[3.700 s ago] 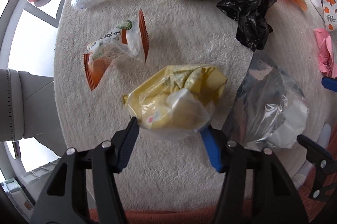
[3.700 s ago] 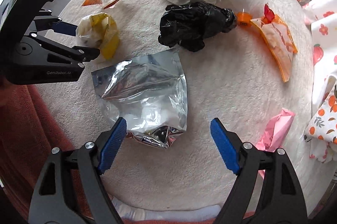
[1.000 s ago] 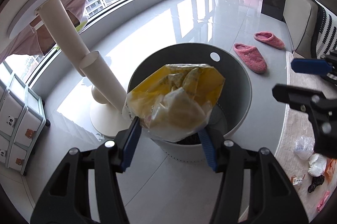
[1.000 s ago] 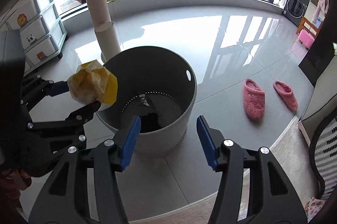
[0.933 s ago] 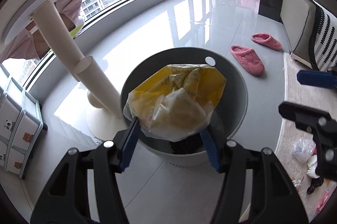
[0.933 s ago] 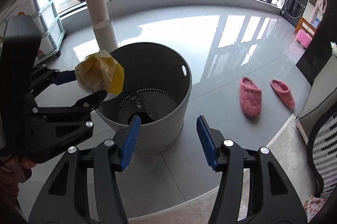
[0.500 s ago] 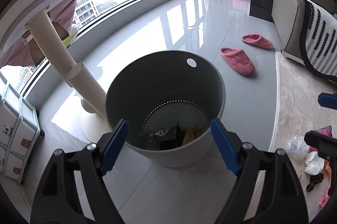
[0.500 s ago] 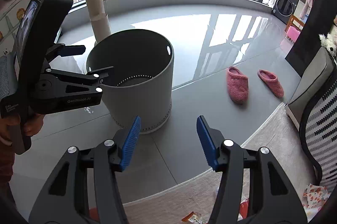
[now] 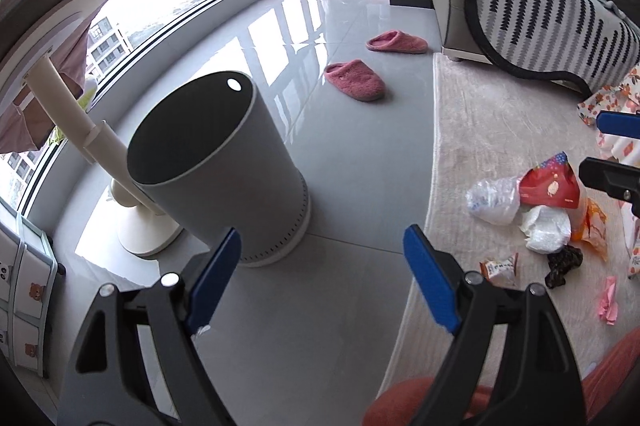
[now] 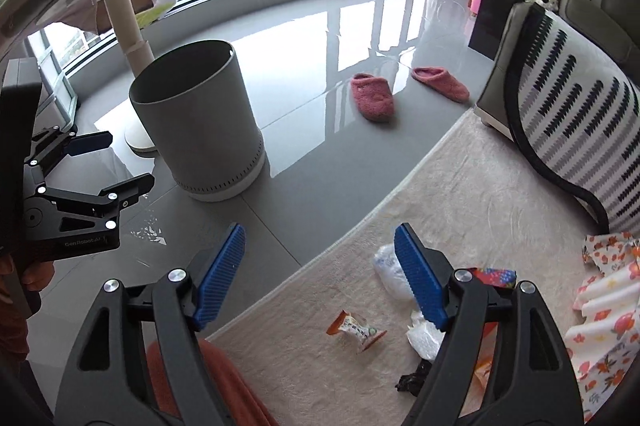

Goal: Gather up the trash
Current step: 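Grasp the black plastic bag with the right tool while the left tool grasps the small snack packet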

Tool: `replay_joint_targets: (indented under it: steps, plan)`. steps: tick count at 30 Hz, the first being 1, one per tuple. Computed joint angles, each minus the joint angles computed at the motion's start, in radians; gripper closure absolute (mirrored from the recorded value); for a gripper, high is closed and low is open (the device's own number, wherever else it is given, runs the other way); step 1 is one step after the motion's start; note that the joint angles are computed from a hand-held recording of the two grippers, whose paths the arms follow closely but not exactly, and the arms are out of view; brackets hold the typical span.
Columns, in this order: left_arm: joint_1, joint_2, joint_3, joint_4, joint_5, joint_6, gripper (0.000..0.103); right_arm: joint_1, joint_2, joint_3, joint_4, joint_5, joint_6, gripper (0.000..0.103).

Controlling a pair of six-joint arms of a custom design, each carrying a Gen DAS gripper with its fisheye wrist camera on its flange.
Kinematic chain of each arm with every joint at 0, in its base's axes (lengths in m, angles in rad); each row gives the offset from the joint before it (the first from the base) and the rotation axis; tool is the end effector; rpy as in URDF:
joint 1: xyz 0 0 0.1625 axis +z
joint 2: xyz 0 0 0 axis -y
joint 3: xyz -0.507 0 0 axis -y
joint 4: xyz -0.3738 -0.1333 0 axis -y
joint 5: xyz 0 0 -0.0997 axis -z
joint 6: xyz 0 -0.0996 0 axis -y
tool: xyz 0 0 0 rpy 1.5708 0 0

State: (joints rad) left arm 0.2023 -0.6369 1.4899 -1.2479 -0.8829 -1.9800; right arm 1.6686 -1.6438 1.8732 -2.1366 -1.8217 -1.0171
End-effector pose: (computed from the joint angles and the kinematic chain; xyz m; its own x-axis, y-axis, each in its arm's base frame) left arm -0.5686 -0.3173 0.0608 -0.5124 -0.4189 -0.7496 0.2343 0.7716 -0.5914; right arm 0.1523 -0.4402 0.5250 -0.4327 -0.8059 0.4040 -0.8753 0.4829 0.0258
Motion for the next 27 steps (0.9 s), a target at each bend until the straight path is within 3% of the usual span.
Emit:
replay_joint_targets:
  steps: [10,18,22,27]
  plan:
    - [0.014,0.252,-0.216,-0.191,0.002,0.247,0.020,-0.320,-0.090,-0.098,0.005,0.021,-0.134,0.029]
    - [0.036,0.421,-0.366,-0.276,0.013,0.388,0.020,-0.555,-0.087,-0.116,-0.106,0.061,-0.220,0.029]
    - [0.057,0.456,-0.370,-0.309,0.012,0.425,0.020,-0.605,-0.069,-0.053,-0.204,0.055,-0.237,0.029]
    - [0.096,0.458,-0.296,-0.426,0.005,0.492,0.020,-0.629,-0.023,0.039,-0.365,0.029,-0.226,0.029]
